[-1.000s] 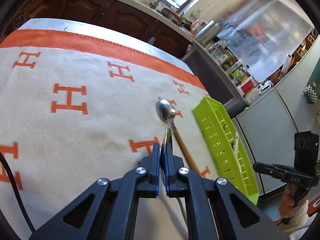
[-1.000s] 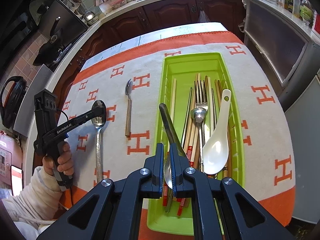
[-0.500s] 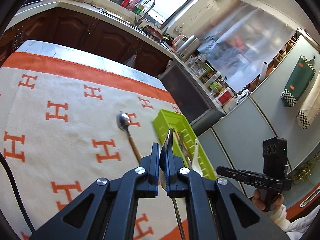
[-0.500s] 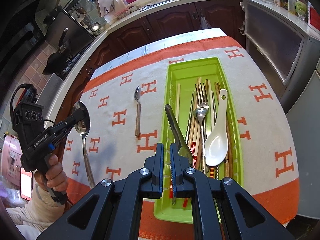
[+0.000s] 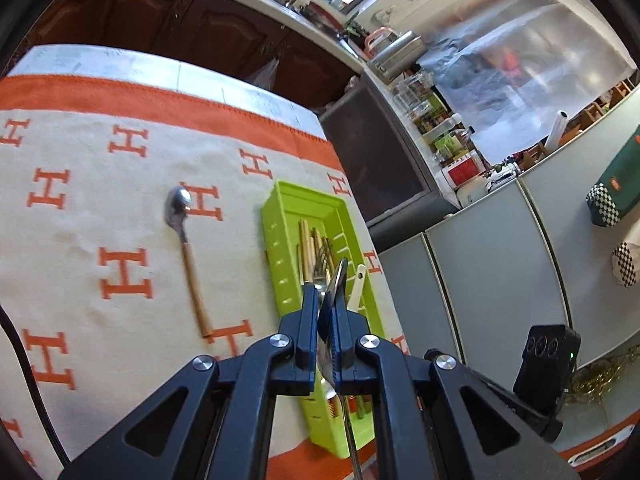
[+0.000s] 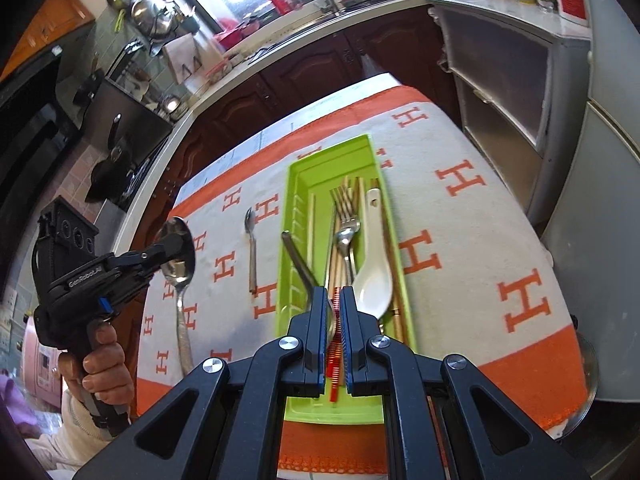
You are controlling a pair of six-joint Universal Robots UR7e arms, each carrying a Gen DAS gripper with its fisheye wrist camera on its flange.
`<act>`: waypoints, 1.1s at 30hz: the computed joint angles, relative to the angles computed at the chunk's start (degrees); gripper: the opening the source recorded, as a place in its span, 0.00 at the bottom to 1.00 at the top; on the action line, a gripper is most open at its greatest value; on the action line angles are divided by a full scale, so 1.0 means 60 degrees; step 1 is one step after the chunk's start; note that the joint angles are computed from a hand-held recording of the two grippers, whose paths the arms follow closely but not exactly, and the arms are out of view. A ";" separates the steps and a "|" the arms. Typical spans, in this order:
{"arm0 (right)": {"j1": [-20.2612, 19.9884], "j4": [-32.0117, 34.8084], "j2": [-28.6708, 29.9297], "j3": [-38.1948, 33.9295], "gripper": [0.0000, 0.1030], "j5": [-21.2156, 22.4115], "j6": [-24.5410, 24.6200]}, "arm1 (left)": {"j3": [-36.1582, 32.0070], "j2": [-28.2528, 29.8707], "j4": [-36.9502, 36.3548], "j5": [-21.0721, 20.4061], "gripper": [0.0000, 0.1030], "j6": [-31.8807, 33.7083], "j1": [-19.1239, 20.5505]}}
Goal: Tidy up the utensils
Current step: 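Carry the large silver spoon into the green tray and open the left tool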
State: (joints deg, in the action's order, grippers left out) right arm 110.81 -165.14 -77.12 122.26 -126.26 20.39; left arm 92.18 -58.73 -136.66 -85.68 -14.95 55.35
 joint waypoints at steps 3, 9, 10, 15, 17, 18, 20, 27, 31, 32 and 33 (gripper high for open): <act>-0.0127 -0.0242 -0.0275 0.0223 0.06 -0.0038 0.0018 | -0.0329 0.0487 0.0091 -0.0118 0.03 -0.0202 -0.0069; -0.0452 -0.0529 -0.0649 0.0528 0.06 0.0025 0.0092 | -0.0907 0.1362 0.0275 0.0023 0.03 -0.0328 -0.0136; -0.0552 -0.0575 -0.0724 0.0587 0.06 0.0085 0.0074 | -0.0960 0.1468 0.0264 0.0099 0.03 -0.0334 -0.0141; -0.0782 -0.0811 -0.0714 0.0656 0.06 0.0146 0.0039 | -0.1161 0.1904 0.0207 0.0363 0.04 -0.0299 -0.0141; -0.0831 -0.0913 -0.0663 0.0668 0.06 0.0148 0.0055 | -0.1169 0.2010 0.0089 0.0532 0.04 -0.0153 -0.0171; -0.0880 -0.0948 -0.0663 0.0676 0.06 0.0184 0.0029 | -0.1218 0.2054 0.0105 0.0619 0.04 -0.0117 -0.0182; -0.0924 -0.1028 -0.0604 0.0672 0.06 0.0205 0.0029 | -0.1305 0.2146 0.0148 0.0634 0.04 -0.0085 -0.0161; -0.0949 -0.1096 -0.0381 0.0619 0.06 0.0220 0.0058 | -0.1497 0.2261 0.0575 0.0854 0.13 0.0044 -0.0160; -0.0925 -0.1097 -0.0308 0.0591 0.06 0.0277 0.0111 | -0.1393 0.2076 0.0625 0.0826 0.28 0.0145 -0.0215; -0.0934 -0.1094 -0.0272 0.0562 0.06 0.0323 0.0103 | -0.1370 0.2021 0.0685 0.0833 0.34 0.0165 -0.0232; -0.0939 -0.1085 -0.0233 0.0526 0.06 0.0377 0.0084 | -0.1335 0.1955 0.0743 0.0849 0.36 0.0172 -0.0255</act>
